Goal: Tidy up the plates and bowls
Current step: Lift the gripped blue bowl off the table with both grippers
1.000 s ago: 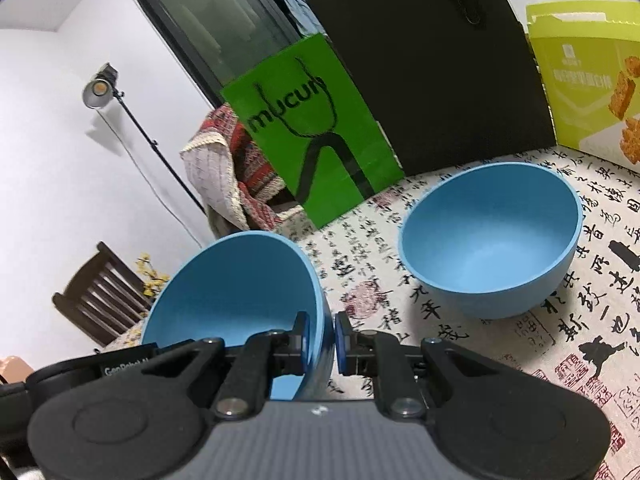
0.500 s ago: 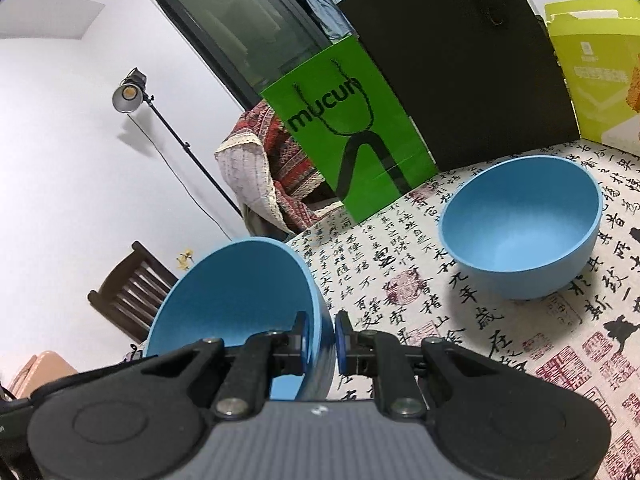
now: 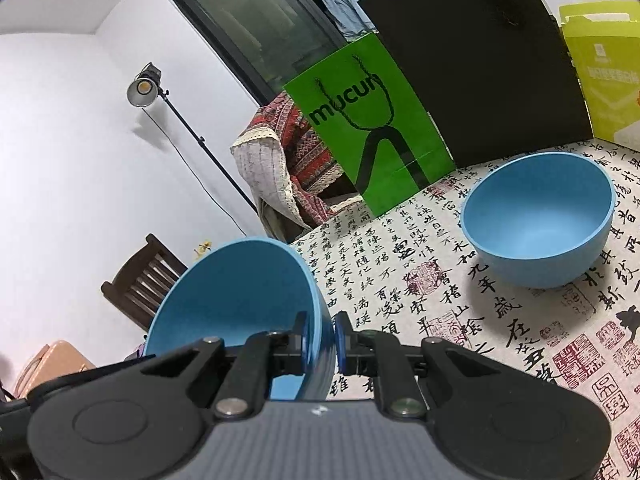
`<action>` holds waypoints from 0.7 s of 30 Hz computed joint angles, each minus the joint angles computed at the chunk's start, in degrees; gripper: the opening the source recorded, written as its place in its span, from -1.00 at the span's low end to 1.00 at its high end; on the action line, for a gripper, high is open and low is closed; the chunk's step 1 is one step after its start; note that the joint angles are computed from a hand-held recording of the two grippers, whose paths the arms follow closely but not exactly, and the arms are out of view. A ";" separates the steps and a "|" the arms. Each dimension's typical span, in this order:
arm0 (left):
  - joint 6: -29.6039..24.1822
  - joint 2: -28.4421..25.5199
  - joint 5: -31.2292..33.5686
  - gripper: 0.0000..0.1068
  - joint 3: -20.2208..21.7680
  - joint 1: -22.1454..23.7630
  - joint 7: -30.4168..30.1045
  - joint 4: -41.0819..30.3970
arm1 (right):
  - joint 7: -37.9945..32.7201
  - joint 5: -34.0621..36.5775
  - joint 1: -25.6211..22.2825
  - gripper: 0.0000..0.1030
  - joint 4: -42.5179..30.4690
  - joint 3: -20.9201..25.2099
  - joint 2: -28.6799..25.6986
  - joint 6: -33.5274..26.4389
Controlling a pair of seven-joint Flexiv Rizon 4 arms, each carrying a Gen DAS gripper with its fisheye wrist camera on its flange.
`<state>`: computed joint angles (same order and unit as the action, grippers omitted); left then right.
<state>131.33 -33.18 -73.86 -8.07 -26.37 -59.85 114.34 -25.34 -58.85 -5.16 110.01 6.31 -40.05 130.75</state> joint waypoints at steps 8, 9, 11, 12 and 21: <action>1.28 3.04 2.93 -0.82 0.80 -0.34 -5.39 5.12 | 1.57 -2.69 0.07 -0.75 1.75 0.07 1.48 0.08; 1.34 3.45 3.16 -0.82 0.91 -0.37 -5.96 5.76 | 1.50 -2.65 0.22 -0.75 2.23 0.06 1.86 0.19; 1.60 4.17 3.54 -0.82 1.13 -0.56 -6.85 7.00 | 0.62 -1.49 0.82 -0.75 3.39 -0.04 2.69 0.41; 1.68 4.47 3.68 -0.82 1.21 -0.65 -7.18 7.55 | 0.09 -0.78 1.09 -0.75 4.01 -0.03 3.12 0.51; 1.61 7.61 7.16 -0.82 2.19 -0.54 -12.85 12.96 | -4.80 4.16 2.66 -0.75 9.19 0.74 6.67 0.54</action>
<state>132.94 -25.57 -66.70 -5.89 -26.91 -72.70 127.30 -30.13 -54.69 -2.50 119.19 7.05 -33.38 131.30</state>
